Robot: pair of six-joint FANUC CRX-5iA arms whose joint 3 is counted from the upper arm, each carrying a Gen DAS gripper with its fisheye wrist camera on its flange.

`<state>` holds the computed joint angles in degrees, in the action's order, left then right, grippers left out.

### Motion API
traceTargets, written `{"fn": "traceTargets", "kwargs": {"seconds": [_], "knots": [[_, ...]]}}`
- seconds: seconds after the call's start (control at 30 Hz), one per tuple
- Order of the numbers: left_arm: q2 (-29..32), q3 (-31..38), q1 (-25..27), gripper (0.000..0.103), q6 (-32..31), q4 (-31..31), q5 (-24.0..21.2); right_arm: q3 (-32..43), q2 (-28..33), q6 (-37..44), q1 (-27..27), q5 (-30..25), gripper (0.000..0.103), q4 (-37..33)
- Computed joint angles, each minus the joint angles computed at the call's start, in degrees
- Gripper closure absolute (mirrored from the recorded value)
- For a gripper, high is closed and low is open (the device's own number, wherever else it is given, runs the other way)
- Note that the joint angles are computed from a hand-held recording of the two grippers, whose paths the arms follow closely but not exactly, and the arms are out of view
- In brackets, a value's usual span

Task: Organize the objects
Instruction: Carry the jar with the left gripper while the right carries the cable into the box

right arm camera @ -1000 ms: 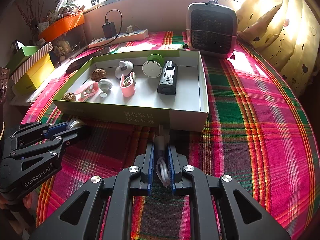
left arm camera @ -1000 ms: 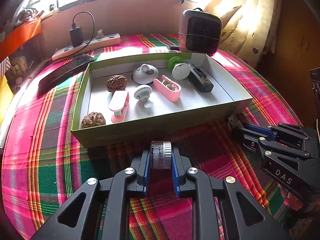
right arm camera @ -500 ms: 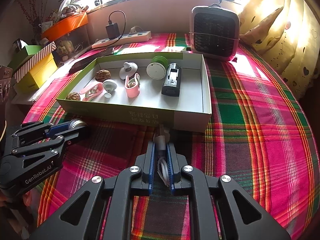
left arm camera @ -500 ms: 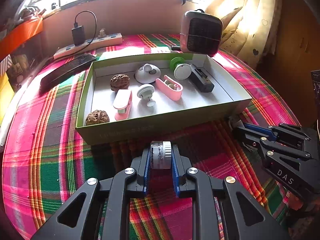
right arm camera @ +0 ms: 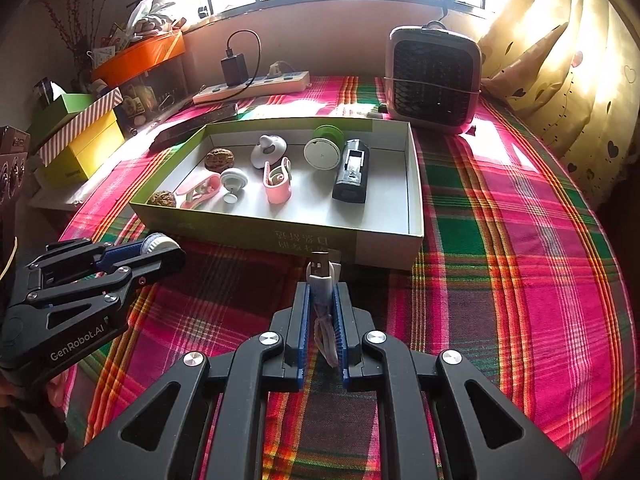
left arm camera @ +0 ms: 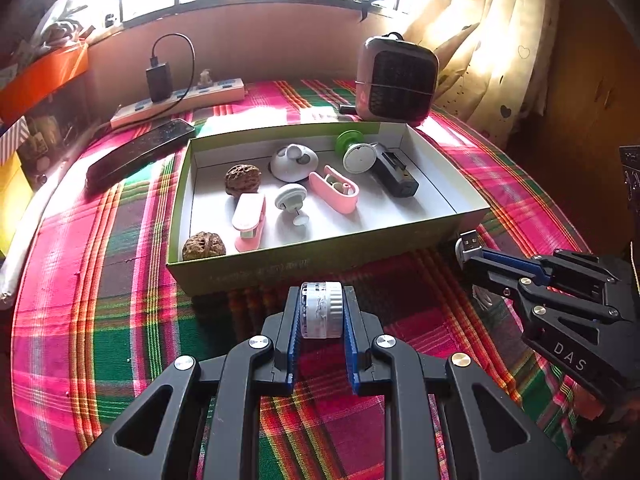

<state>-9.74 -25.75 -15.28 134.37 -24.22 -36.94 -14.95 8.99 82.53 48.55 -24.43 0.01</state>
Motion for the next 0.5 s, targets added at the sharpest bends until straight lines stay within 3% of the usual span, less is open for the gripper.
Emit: {"fn": "traceTargets", "kwargs": {"seconds": [0.5], "knots": [[-1.3, 0.1, -0.3, 0.086, 0.2, -0.5, -0.3, 1.3, -1.1, 4.6, -0.8, -0.9, 0.092, -4.8]]}}
